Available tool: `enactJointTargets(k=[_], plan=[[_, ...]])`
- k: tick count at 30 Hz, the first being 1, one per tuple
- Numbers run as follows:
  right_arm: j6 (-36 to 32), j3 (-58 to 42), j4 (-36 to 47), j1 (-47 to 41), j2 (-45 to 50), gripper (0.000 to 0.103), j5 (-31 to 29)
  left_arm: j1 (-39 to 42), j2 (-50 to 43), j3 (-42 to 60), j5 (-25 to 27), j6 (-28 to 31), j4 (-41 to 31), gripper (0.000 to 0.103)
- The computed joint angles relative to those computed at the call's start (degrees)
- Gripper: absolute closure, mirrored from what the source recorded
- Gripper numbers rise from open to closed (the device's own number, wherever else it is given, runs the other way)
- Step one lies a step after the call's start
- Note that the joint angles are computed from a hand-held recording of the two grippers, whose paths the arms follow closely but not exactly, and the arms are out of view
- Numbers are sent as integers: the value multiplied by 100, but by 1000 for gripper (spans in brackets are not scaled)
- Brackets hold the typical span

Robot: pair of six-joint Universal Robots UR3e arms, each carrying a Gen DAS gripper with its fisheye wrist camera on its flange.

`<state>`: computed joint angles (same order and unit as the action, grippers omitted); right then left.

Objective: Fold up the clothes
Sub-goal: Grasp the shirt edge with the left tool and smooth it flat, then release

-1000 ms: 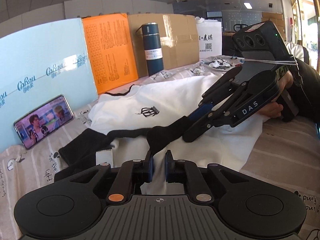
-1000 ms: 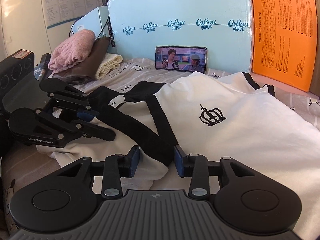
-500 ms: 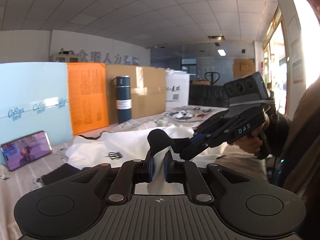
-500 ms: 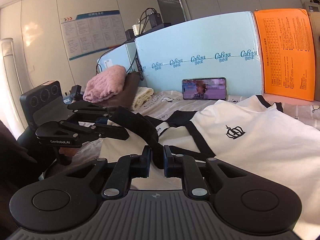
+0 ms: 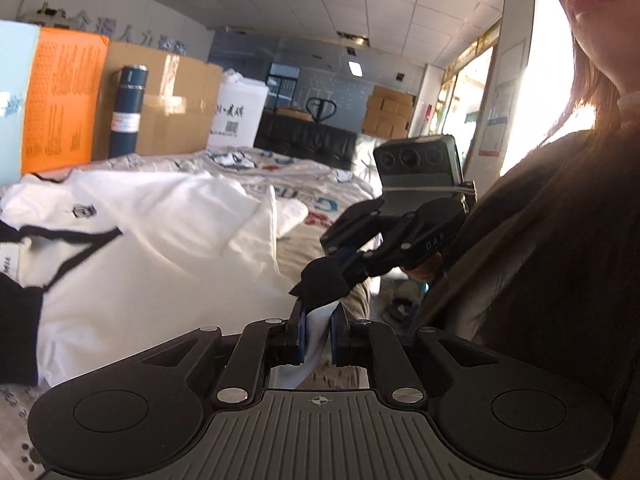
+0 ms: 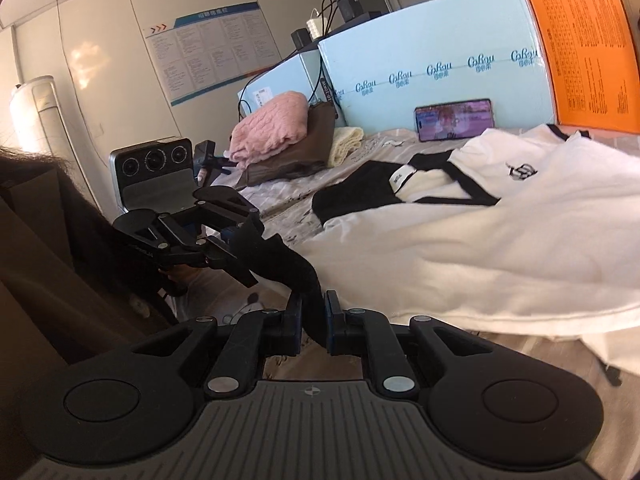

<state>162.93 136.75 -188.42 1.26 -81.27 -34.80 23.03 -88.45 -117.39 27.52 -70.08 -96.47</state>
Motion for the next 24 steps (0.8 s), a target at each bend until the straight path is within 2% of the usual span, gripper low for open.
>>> enactJointTargets(k=[1, 2, 4, 6, 7, 9, 10, 11, 13, 15, 17, 19, 21, 24], plan=[[-7, 59, -33, 0, 28, 93, 48, -10, -7, 5, 31, 21, 21, 91], [-21, 146, -96, -59, 63, 93, 212, -23, -31, 35, 65, 71, 0, 83], [-73, 361, -364, -246, 107, 87, 604, -40, -230, 446, 176, 640, -704, 71], [49, 576, -942, -415, 160, 64, 794, -70, -264, 604, 205, 957, -913, 68], [165, 689, -1273, -526, 163, 60, 826, -117, -327, 738, 203, 1020, -981, 67], [468, 913, -1970, -796, 127, 55, 789, -181, -354, 904, 84, 1240, -1121, 56], [698, 1028, -2413, -929, 135, 54, 689, -238, -367, 967, -35, 1266, -1094, 45], [966, 1147, -2896, -1058, 150, 48, 516, -374, -398, 954, -200, 974, -704, 36], [1620, 1323, -3798, -1292, 272, 42, 58, -654, -493, 878, -491, 204, 338, 34], [2278, 1436, -4316, -1486, 341, 42, -493, -1110, -832, 682, -606, -1601, 2546, 34], [2833, 1438, -4465, -1577, 398, 42, -1115, -1552, -1396, 755, -514, -3368, 4666, 34], [3228, 1300, -4252, -1504, 389, 42, -1759, -2063, -1997, 1195, -159, -4612, 5869, 34], [3472, 1127, -3953, -1461, 389, 44, -2178, -2470, -2346, 1483, 206, -5121, 6479, 34], [3664, 767, -3268, -1331, 403, 49, -2632, -2972, -2676, 1734, 870, -5417, 7008, 34]])
